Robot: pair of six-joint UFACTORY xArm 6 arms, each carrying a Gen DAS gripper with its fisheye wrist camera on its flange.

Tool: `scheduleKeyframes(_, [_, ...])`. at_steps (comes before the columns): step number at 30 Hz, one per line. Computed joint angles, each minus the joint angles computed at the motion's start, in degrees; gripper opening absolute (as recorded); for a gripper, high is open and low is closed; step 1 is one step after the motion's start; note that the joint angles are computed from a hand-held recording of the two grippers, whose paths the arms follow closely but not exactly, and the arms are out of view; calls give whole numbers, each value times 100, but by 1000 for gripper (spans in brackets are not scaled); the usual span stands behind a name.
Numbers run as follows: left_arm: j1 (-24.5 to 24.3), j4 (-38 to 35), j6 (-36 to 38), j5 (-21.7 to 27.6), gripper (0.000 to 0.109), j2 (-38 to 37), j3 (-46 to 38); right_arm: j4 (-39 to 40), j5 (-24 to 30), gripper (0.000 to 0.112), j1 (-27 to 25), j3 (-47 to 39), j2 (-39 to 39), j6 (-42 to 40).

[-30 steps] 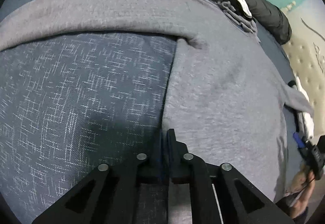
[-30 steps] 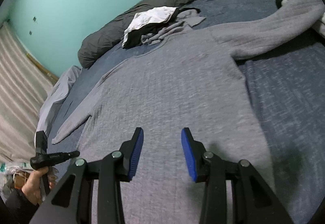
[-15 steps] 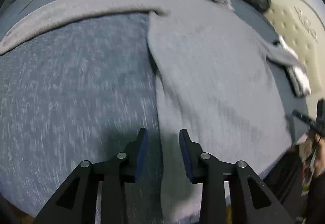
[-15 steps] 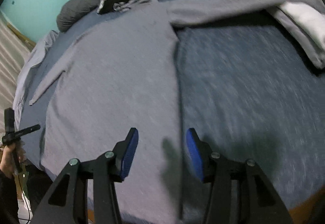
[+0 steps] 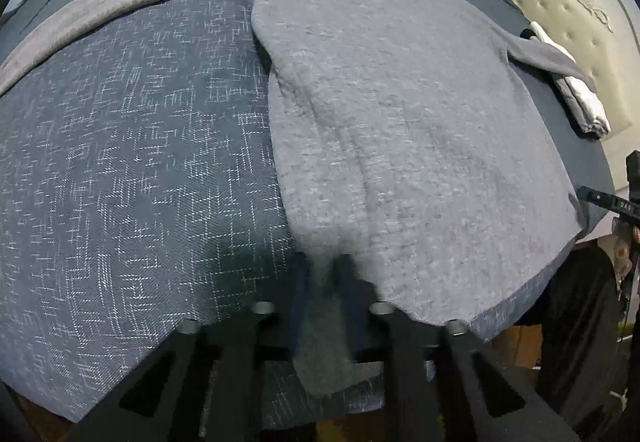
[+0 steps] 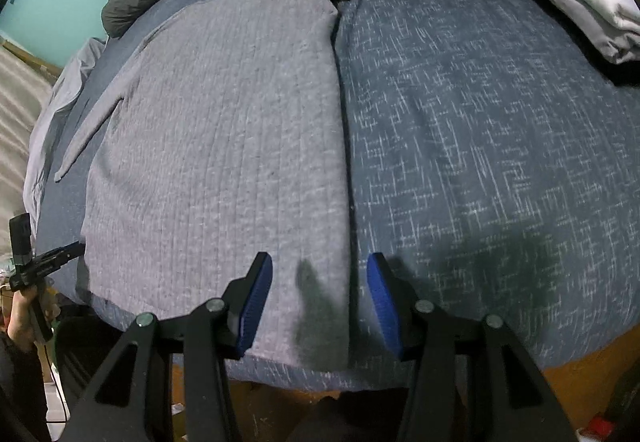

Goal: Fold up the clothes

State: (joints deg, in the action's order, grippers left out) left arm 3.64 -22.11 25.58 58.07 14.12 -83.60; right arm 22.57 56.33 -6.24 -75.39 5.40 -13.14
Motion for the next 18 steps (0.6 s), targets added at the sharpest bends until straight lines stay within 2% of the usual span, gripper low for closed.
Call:
scheduleKeyframes(4, [159, -411, 108, -162, 5, -252, 277, -5, 10, 50, -43, 136, -131, -42])
scheduleKeyframes(9, [613, -1014, -114, 137, 5, -349, 422, -42, -12, 50, -56, 164, -212, -30])
scheduleKeyframes(12, [648, -582, -368, 28, 4, -503, 668, -90, 1, 50, -37, 110, -161, 20])
scheduleKeyframes(16, [628, -638, -169, -53, 6, -769, 880, -91, 11, 50, -6, 120, -177, 5])
scheduleKeyframes(17, [595, -641, -114, -26, 14, -810, 895, -121, 15, 50, 3, 119, -179, 5])
scheduleKeyframes(18, [562, -644, -59, 2, 31, -851, 908, -148, 24, 50, 7, 116, -178, 11])
